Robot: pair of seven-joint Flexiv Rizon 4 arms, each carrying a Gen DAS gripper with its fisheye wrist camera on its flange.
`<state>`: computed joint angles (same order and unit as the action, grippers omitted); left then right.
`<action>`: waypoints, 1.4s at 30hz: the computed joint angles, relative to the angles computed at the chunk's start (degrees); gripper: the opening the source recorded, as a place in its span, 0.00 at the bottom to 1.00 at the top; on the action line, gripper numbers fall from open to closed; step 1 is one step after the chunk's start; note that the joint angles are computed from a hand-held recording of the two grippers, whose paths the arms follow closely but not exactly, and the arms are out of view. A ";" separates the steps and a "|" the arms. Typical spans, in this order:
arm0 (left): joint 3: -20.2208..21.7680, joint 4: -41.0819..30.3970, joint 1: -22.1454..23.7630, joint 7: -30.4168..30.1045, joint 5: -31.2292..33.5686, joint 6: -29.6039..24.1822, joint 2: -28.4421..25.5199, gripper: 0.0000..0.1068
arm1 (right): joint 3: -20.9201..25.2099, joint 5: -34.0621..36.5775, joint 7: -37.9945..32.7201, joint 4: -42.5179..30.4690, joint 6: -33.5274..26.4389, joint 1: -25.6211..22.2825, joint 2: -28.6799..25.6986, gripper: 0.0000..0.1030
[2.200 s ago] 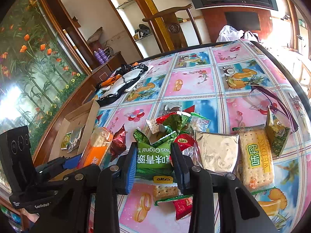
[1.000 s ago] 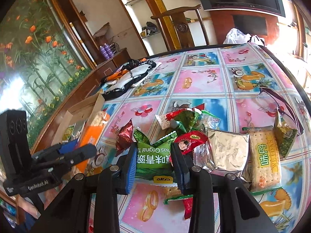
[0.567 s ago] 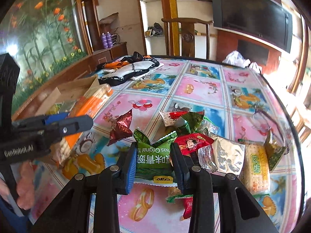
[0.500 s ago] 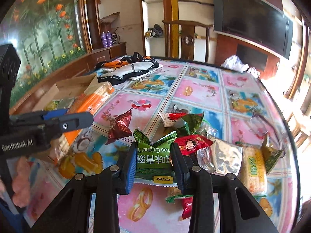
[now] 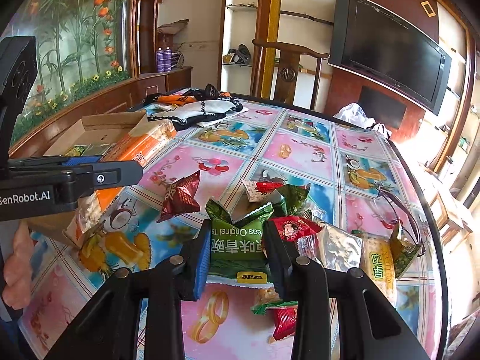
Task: Organize snacks
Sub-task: 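Carry the cracker pack with the left tool while the right carries the green packet to the box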
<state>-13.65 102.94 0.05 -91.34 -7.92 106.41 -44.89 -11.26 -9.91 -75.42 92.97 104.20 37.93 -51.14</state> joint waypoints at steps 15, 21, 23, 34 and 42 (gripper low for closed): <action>0.67 0.92 0.48 -1.79 -0.46 1.64 0.68 0.49 | -1.47 1.41 -0.73 0.33 0.62 1.50 -0.05 0.35; 4.49 2.30 -0.38 -4.34 -2.92 3.36 1.89 0.49 | 18.33 -6.70 -2.09 -2.05 -2.25 -13.66 -0.18 0.35; 5.43 3.12 -0.03 -5.77 -4.05 3.83 2.41 0.49 | 21.84 -8.34 -2.25 -2.42 -2.30 -15.94 -0.68 0.35; 19.95 4.92 -8.58 -9.80 -16.02 -0.98 3.52 0.49 | 42.08 -17.21 -6.68 -7.52 -8.23 -24.54 -6.86 0.36; 35.33 3.76 -20.11 -13.74 -21.83 -7.85 1.31 0.49 | 49.81 -14.71 -13.58 -16.87 -17.86 -22.51 -12.59 0.36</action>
